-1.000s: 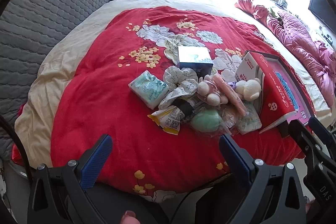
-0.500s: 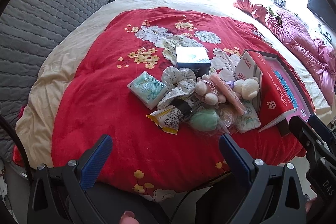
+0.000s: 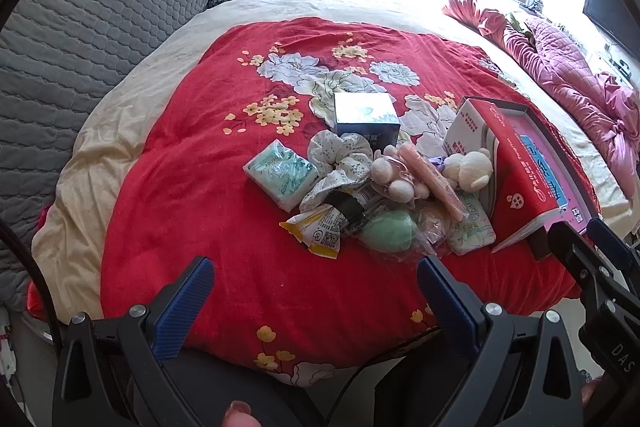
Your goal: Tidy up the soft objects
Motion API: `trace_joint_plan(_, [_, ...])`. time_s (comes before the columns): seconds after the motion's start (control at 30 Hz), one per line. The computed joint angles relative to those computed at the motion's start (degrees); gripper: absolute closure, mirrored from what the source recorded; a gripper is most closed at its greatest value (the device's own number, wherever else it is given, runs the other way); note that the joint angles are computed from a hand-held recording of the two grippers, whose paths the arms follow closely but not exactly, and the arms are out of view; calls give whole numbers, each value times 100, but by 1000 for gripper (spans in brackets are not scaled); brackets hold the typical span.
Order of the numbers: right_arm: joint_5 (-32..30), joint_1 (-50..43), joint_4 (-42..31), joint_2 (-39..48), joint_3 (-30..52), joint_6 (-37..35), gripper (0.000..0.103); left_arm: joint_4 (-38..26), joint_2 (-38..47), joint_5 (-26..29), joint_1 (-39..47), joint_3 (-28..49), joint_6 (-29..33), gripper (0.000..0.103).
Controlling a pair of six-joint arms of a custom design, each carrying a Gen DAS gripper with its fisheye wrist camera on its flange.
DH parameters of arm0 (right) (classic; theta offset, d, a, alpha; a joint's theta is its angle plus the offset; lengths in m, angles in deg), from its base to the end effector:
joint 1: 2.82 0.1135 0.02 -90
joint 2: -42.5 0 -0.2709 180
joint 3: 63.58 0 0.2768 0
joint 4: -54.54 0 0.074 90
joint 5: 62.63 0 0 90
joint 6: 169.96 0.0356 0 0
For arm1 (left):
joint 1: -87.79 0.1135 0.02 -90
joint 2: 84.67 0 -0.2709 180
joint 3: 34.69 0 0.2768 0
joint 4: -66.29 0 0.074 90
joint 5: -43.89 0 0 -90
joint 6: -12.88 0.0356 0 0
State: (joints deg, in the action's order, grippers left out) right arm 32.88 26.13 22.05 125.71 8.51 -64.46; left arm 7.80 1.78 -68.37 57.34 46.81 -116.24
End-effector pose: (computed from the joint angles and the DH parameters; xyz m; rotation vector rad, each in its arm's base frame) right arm 0.2981 0.1610 0.2536 -0.2264 2.3330 0.2754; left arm 0.2886 -0.1540 0.2643 -0.3102 2.5285 0.0685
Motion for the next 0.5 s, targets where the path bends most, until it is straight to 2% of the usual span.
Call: trace_joint_plan(0.5, [4, 30, 7, 38, 21, -7, 18, 104, -16, 119, 48, -83, 15, 1])
